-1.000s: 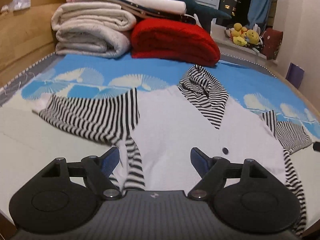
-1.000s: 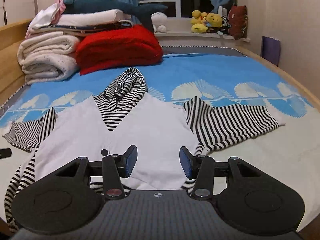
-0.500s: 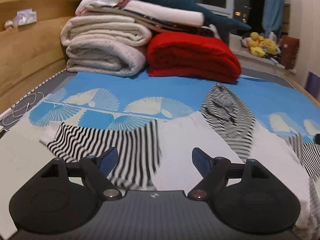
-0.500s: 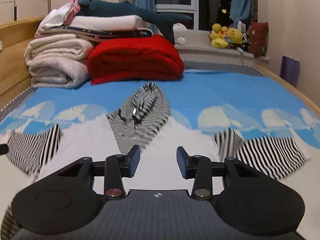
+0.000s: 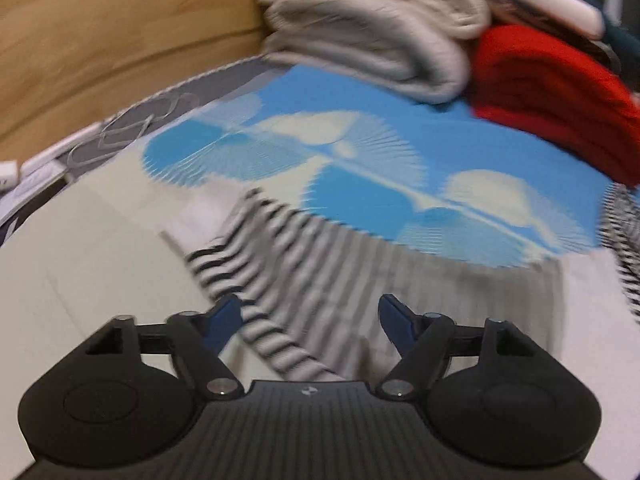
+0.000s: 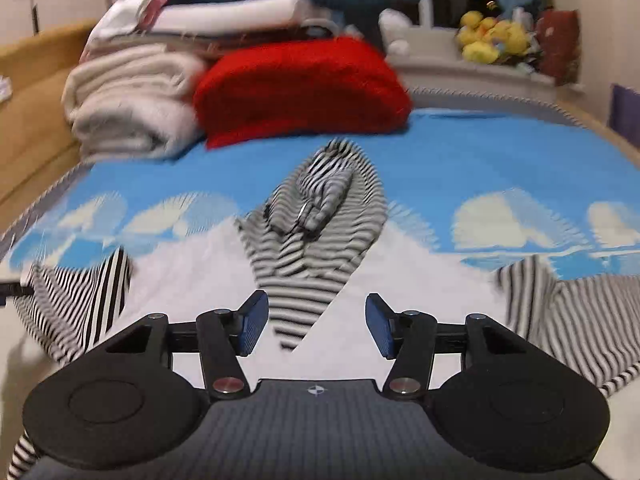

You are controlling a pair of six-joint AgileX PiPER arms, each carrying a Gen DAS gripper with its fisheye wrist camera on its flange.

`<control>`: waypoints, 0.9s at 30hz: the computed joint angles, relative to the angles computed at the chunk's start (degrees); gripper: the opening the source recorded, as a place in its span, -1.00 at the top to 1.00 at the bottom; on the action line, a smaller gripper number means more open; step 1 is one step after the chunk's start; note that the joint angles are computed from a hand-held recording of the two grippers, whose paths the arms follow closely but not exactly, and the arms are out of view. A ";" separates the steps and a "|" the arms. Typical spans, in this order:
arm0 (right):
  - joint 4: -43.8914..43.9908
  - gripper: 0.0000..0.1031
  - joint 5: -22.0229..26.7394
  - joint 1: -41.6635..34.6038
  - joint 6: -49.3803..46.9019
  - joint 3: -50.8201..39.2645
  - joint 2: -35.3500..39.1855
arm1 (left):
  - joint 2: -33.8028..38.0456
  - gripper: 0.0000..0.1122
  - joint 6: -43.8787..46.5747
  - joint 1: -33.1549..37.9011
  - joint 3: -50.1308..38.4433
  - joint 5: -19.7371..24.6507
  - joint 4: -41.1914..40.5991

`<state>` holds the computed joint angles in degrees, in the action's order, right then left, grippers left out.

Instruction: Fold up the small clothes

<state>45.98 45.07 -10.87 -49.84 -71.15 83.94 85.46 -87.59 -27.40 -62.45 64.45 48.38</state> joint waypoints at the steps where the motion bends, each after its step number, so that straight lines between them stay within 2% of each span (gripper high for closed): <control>1: -0.94 -0.08 -1.54 0.86 -0.61 0.58 0.35 | -0.17 -0.36 0.52 1.72 0.69 -0.36 0.30; 3: -7.98 -0.08 -3.56 2.92 4.50 0.08 1.66 | -1.28 -0.36 0.23 4.22 2.75 -1.40 2.07; 7: -13.12 -0.02 -0.90 3.53 10.73 -2.54 5.08 | -0.82 -0.36 -1.27 9.62 5.13 -4.30 4.87; 11: -13.18 -0.01 -1.74 3.87 9.30 -0.25 4.36 | 0.51 -0.36 -4.21 17.34 6.66 -9.61 4.45; 12: -13.01 -0.01 -1.78 3.91 8.73 0.11 4.27 | 0.64 -0.30 -4.88 18.89 7.02 -10.83 3.99; 14: -13.51 -0.01 -2.02 4.47 8.66 0.37 4.38 | 0.81 -0.05 -4.99 22.06 7.95 -14.33 2.72; 15: -13.90 -0.01 -2.24 4.67 8.81 0.57 4.44 | 0.50 0.25 -5.59 22.46 8.86 -15.50 3.57; 16: -14.34 -0.01 -2.35 4.91 9.24 0.43 4.69 | -0.04 0.83 -6.05 22.09 9.75 -16.13 5.50; 17: -14.70 -0.01 -2.45 5.06 9.64 0.35 4.93 | -0.84 0.82 -7.59 20.65 10.48 -14.46 7.53; 19: -15.47 -0.01 -2.53 5.33 10.62 0.24 5.14 | -1.39 0.83 -14.41 17.47 11.19 -6.22 11.84; 20: -15.55 -0.01 -2.44 5.40 10.87 0.15 5.21 | -2.17 0.82 -16.15 17.34 11.50 -4.23 10.58; 21: -15.45 -0.01 -2.30 5.44 10.89 -0.06 5.35 | -2.80 0.80 -15.80 18.15 11.22 -4.53 7.45; 22: -15.18 -0.01 -2.23 5.48 10.72 -0.15 5.37 | -4.03 0.70 -15.02 19.85 11.85 -7.12 4.20; 23: -14.82 -0.01 -2.26 5.52 10.38 -0.12 5.34 | -4.54 0.60 -15.31 20.44 12.22 -7.58 2.94; 25: -14.81 -0.01 -2.48 5.64 10.25 -0.04 5.35 | -4.52 -0.08 -17.46 20.01 12.30 -4.70 3.68; 26: -15.17 -0.01 -2.55 5.73 10.62 -0.07 5.46 | -4.78 -0.12 -18.97 20.41 12.99 -4.79 4.74; 27: -15.48 -0.01 -2.43 5.67 11.13 -0.25 5.67 | -5.65 -0.11 -19.54 21.67 14.03 -6.94 4.95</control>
<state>30.50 42.64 -5.20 -38.71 -71.39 89.62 79.81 -107.13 -5.73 -48.42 57.51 53.33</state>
